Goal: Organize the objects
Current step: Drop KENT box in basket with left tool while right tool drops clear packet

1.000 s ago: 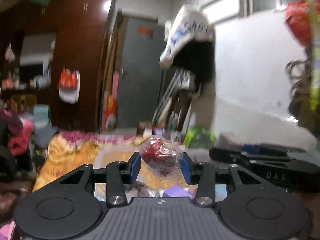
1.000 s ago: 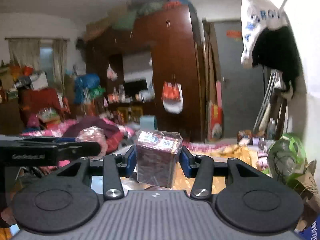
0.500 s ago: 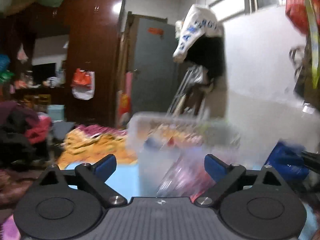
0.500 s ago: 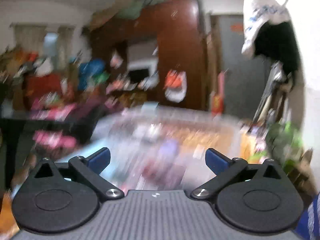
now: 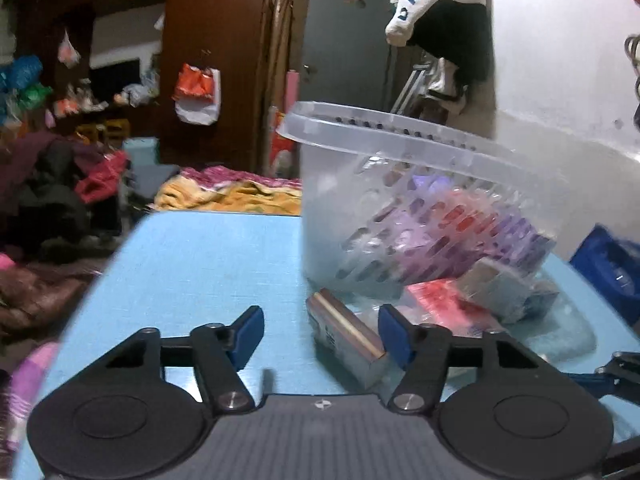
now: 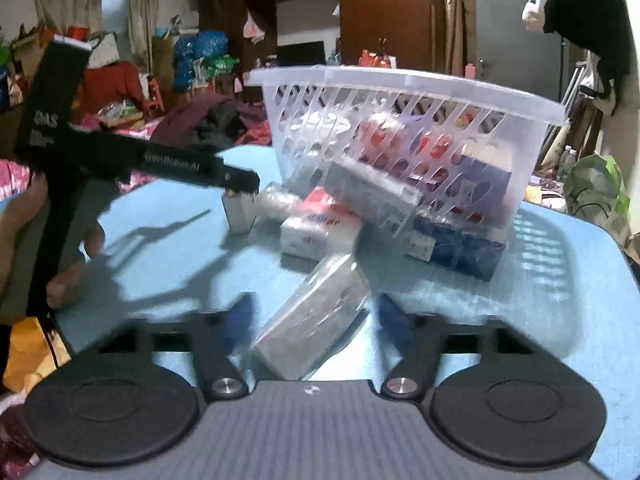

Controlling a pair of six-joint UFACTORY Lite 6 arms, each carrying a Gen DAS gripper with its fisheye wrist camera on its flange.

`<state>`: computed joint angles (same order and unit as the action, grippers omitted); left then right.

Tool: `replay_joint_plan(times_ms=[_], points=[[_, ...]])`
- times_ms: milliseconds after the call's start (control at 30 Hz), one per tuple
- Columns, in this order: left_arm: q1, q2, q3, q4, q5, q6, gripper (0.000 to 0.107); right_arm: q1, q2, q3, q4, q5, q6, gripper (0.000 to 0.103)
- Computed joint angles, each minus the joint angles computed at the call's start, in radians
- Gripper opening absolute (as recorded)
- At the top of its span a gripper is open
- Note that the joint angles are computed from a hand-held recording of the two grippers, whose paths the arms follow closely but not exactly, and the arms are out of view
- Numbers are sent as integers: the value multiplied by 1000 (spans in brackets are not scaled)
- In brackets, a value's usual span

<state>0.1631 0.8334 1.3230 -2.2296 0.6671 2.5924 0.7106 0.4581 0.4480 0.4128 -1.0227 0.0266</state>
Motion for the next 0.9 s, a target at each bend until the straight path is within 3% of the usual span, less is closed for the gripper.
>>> replay_joint_plan(times_ms=[100,300,400,433,533,600,633,733,900], points=[[-5,-29,-51,-118,-16,135,58,4,-31,-52,14,-27,6,52],[-46,13,11,-101,-93,95,59,7,-22,-77,9,-64,23,51],[-37,-16,-35,-129,-80,115,69,-17,-18,-84,-32,-82,48,50],[-44,-22,-47,-165,-82,154,78,-22,-16,-83,-39,-84,52,50],[-90,-8,-30,-271,-145,245,80,-15,-16,-83,-27,-85,46,50],[-95,6,-2,-223,-173,186,62,-22,-11,-89,-40,-101,54,50],[-93,2,-8,-234,-163,184,43,-27,-9,-92,-48,-108,58,50],[-69,-21,-59,-232,-92,190,42,-25,-6,-110,-53,-147,83,49],[14,-97,-222,-163,158,197,42,70,-75,-185,81,-226,63,47]])
